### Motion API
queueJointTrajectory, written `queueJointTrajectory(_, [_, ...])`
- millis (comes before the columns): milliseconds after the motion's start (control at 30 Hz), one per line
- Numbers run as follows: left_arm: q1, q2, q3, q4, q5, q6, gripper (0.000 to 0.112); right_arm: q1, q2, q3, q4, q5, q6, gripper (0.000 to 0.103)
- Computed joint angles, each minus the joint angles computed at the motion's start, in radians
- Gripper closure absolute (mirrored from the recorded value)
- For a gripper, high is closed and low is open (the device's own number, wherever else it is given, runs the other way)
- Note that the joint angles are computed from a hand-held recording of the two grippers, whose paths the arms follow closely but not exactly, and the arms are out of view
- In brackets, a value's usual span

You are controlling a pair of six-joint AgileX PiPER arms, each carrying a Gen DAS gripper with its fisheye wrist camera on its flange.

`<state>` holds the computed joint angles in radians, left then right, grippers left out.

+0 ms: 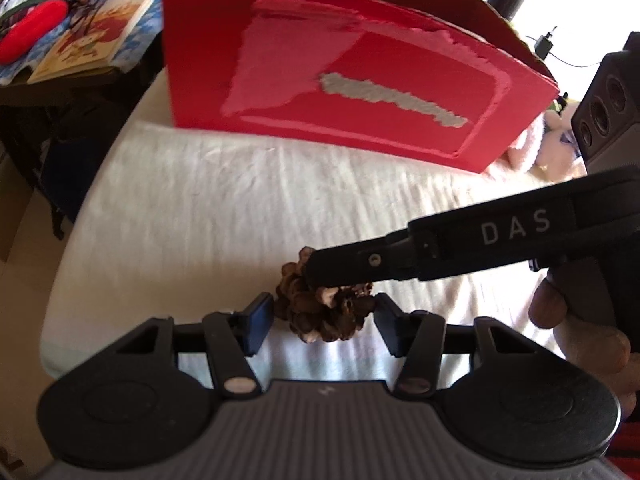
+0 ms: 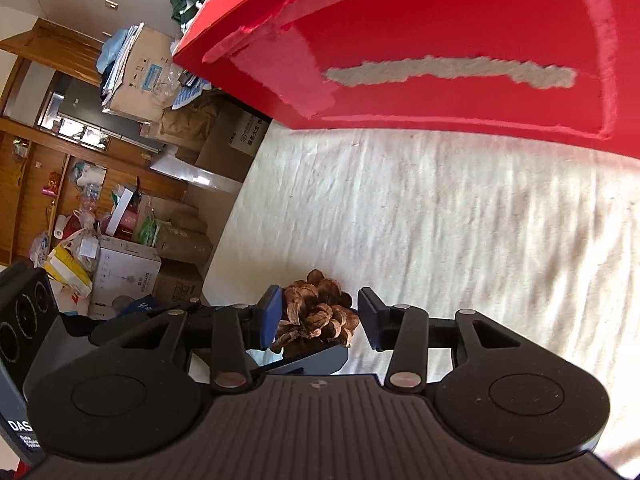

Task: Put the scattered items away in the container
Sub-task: 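Close the right gripper on the pine cone and lift it, then carry the pine cone with the right gripper over the red box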

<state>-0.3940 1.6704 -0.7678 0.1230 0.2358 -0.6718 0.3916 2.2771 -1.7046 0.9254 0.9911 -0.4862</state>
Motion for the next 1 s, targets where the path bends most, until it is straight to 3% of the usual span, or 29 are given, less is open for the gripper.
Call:
queueJointTrajectory(167, [-0.027,0.017,-0.068,0.026,0.021,0.041,0.057,-0.042,-0.035,0.037,0.015,-0.009,-0.026,0.057])
queueJointTrajectory(367, [-0.031,0.017,-0.171,-0.105,0.048,0.26,0.058,-0.085,-0.154,0.144,0.042,-0.089,-0.114,0.058])
queueJointTrajectory(667, [-0.035,0.025,-0.362,-0.123,0.093,0.435,0.058,-0.163,-0.255,0.181,0.129,-0.156,-0.184,0.058])
queueJointTrajectory(800, [-0.011,0.044,-0.469,-0.085,0.118,0.477,0.058,-0.172,-0.243,0.107,0.174,-0.173,-0.205,0.058])
queueJointTrajectory(1000, [0.065,0.14,-0.636,-0.104,0.191,0.558,0.058,-0.125,-0.043,-0.262,0.075,-0.155,-0.05,0.057])
